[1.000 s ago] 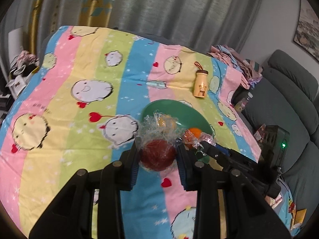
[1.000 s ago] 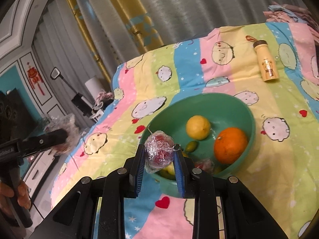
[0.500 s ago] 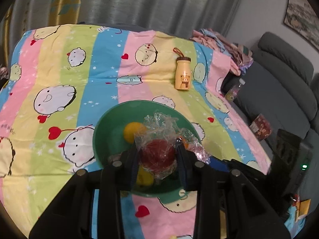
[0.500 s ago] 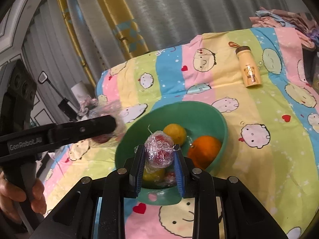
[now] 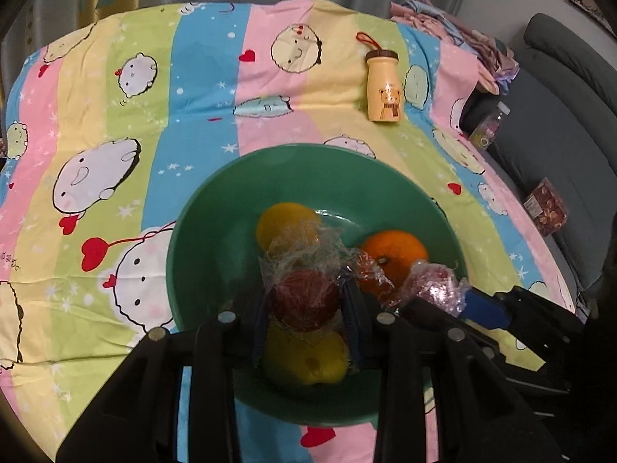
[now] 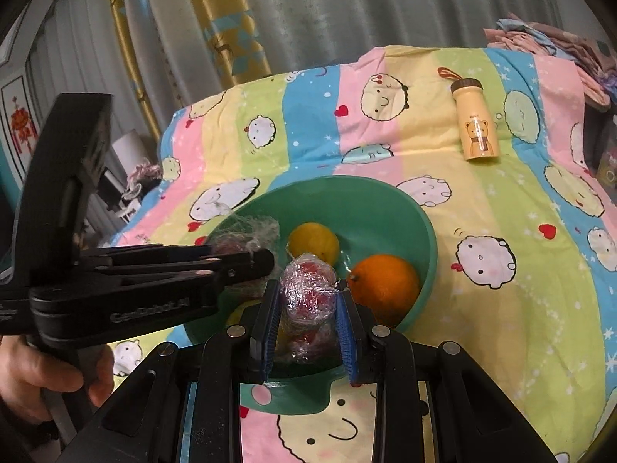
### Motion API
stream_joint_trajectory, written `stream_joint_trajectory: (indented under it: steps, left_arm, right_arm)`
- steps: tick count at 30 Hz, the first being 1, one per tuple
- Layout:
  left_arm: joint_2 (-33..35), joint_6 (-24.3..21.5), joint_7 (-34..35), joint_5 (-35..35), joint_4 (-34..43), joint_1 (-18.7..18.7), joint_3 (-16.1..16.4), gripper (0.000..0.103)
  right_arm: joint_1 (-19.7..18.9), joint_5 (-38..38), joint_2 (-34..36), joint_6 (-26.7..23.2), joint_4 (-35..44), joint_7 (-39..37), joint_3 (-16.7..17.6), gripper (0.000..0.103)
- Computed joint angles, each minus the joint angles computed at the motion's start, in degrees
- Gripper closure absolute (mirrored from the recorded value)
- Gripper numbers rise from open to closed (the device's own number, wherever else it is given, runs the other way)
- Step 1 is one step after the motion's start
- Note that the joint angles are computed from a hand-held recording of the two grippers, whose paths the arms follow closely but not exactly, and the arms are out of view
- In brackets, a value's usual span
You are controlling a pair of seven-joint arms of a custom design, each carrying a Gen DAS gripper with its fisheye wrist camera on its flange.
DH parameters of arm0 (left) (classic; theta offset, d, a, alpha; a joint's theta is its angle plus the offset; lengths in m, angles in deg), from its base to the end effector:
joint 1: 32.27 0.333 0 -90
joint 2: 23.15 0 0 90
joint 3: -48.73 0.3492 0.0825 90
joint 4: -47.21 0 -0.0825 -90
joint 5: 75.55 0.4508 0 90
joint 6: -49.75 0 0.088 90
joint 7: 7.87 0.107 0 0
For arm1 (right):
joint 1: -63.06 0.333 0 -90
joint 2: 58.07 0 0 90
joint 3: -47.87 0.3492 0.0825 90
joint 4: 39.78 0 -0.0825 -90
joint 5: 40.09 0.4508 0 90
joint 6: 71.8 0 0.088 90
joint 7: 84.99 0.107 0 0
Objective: Organize fruits
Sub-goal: 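Carry both red wrapped candies into the green basin and open both grippers, then withdraw both open grippers from the basin toward the small green fruits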
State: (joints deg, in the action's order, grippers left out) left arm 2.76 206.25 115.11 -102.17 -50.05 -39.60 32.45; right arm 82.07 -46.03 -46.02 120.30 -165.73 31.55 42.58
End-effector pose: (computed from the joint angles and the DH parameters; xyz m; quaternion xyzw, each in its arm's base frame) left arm 0.7310 -0.2688 0.3988 -0.4593 0.8189 -0.3346 0.0807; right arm 0.6324 0.1684 0.3860 -0.5977 0.6604 -0.2105 0.4029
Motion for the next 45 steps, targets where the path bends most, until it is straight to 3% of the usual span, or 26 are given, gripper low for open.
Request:
stream_joint_trajectory:
  steps: [3, 5, 8, 10, 13, 16, 18, 19, 22, 23, 28, 31, 37, 45]
  left_arm:
    - [0.7, -0.4, -1.2, 1.6, 0.7, -0.8, 0.9, 0.070]
    - [1.0, -0.7, -1.8, 2.0, 1.0, -0.9, 1.0, 0.070]
    - [1.3, -1.0, -2.4, 2.9, 1.2, -1.1, 1.2, 0.070]
    - [1.3, -0.8, -2.7, 3.3, 1.1, -1.2, 1.3, 0.070]
    - [1.5, -0.9, -3.8, 4.2, 1.3, -1.5, 1.7, 0.069]
    - [1.6, -0.8, -4.7, 4.5, 1.5, -1.5, 1.7, 0.061]
    - [1.6, -0.3, -4.7, 4.1, 1.5, -1.1, 1.4, 0.056]
    - [1.3, 0.2, -4.5, 3.5, 1.2, -0.7, 1.0, 0.052]
    - [0.0, 1.8, -1.0, -0.9, -0.1, 2.0, -1.8, 0.039]
    - [-0.5, 2.5, 0.1, -2.4, -0.6, 2.7, -2.5, 0.035]
    - [-3.7, 5.4, 6.6, -11.0, -3.5, 6.0, -4.8, 0.032]
    - [-5.7, 7.0, 10.0, -16.2, -5.8, 7.4, -5.2, 0.027]
    - [-9.0, 7.8, 14.6, -24.6, -11.6, 8.9, -3.6, 0.025]
    - [-12.1, 10.7, 24.0, -34.7, -17.9, 9.3, -2.0, 0.021]
  right_arm:
    - [2.9, 1.2, 0.3, -1.5, 0.6, -0.9, -2.6, 0.074]
    - [3.0, 0.7, 0.4, -2.3, 0.9, -0.8, -2.6, 0.074]
    - [8.2, 1.4, 0.6, -2.9, 1.0, -0.8, -7.9, 0.074]
    - [7.5, 0.8, 0.5, -3.0, 1.0, -0.3, -7.2, 0.074]
    - [12.6, 1.5, 0.7, -3.3, 1.0, 0.2, -12.4, 0.073]
    - [11.5, 1.2, 0.6, -2.6, 0.8, 1.0, -11.4, 0.067]
    - [15.2, 2.8, 0.6, -2.2, 0.5, 0.5, -15.1, 0.058]
    - [14.6, 3.0, 0.5, -1.9, 0.3, 0.5, -14.5, 0.058]
    - [4.0, 1.3, -0.6, 1.9, -1.1, 3.5, -4.6, 0.056]
    - [1.8, 1.2, -0.7, 3.0, -1.5, 4.2, -2.7, 0.053]
    - [-3.7, 1.3, -2.1, 7.8, -3.8, 5.9, 2.2, 0.049]
    - [-10.8, -8.4, -2.1, 11.6, -4.3, 14.9, 7.1, 0.049]
    - [-13.4, -18.9, -2.3, 15.2, -4.6, 22.0, 8.0, 0.048]
    - [-15.9, -43.4, -0.4, 17.8, 0.6, 35.3, 10.2, 0.048]
